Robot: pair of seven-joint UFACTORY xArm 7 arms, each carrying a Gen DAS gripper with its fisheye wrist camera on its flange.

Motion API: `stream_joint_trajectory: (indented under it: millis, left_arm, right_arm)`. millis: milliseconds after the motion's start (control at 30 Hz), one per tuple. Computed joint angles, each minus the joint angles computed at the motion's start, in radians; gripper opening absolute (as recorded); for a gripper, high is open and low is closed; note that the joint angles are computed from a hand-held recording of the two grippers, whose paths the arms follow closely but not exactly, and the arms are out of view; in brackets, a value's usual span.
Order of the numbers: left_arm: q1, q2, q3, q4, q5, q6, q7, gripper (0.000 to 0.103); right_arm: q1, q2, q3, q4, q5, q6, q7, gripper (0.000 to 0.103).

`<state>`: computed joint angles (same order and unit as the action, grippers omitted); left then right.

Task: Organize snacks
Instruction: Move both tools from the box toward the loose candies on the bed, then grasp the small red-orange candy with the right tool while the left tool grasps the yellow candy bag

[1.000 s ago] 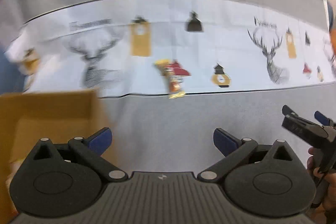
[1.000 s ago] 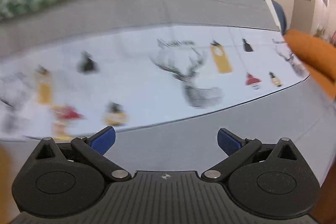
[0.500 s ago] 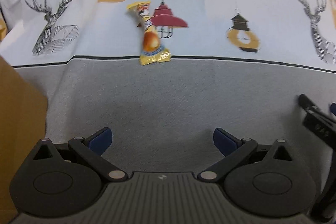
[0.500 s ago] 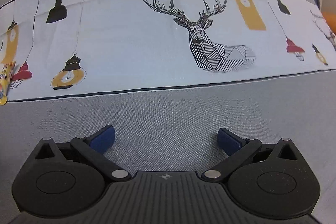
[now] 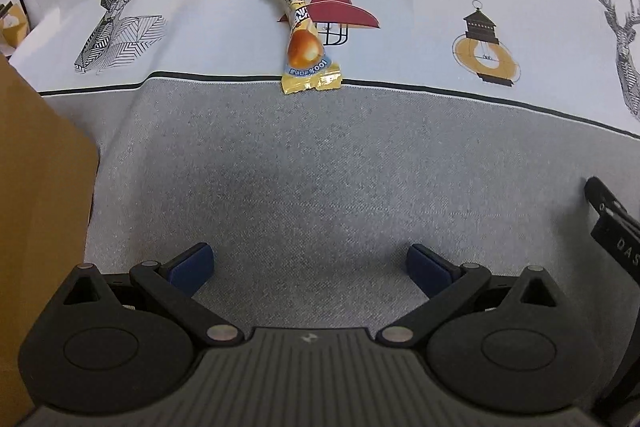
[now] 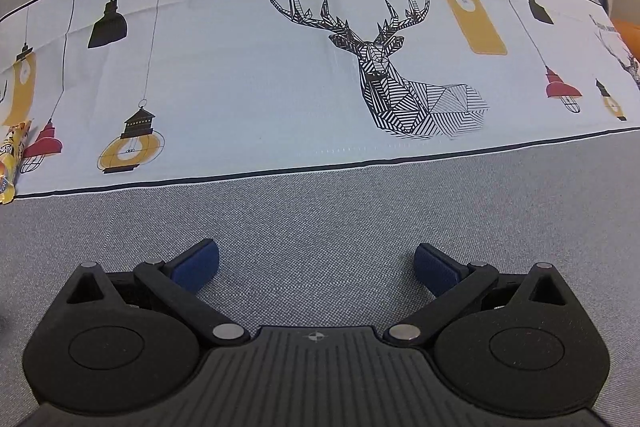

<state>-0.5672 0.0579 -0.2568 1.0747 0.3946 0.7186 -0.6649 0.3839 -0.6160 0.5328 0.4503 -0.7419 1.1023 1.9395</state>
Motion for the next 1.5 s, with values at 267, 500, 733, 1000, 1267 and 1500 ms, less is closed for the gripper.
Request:
stream_joint_trajectory:
  millis: [267, 500, 733, 1000, 1267, 1500]
  left_arm:
    - [-0.010, 0.025, 0.002, 0.040, 0.001, 0.038, 0.041, 0.103]
    - [0.000, -0.014, 0.002, 0.008, -0.058, 0.006, 0.086, 0.103]
    - [0.016, -0.188, -0.034, -0.106, -0.055, -0.055, 0.073, 0.103]
    - [0.041, -0.428, -0.014, -0.214, -0.235, 0.003, 0.237, 0.103]
    - [0.105, -0.477, 0.005, -0.243, -0.342, 0.017, 0.326, 0.103]
    - [0.160, -0.448, 0.028, -0.172, -0.362, 0.003, 0.364, 0.103]
  right_arm:
    - [0.001, -0.001, -0.002, 0.000, -0.001, 0.000, -0.002, 0.102]
    - [0.000, -0.001, -0.002, -0.001, -0.002, -0.001, -0.002, 0.102]
    - [0.000, 0.001, -0.002, 0.000, -0.003, -0.001, 0.000, 0.102]
    - [0.002, 0.000, -0.001, -0.003, -0.003, -0.001, 0.003, 0.102]
    - [0.003, 0.003, 0.000, -0.006, -0.007, -0.001, 0.010, 0.103]
    - [-0.003, 0.065, -0.026, 0.079, 0.044, 0.026, -0.013, 0.102]
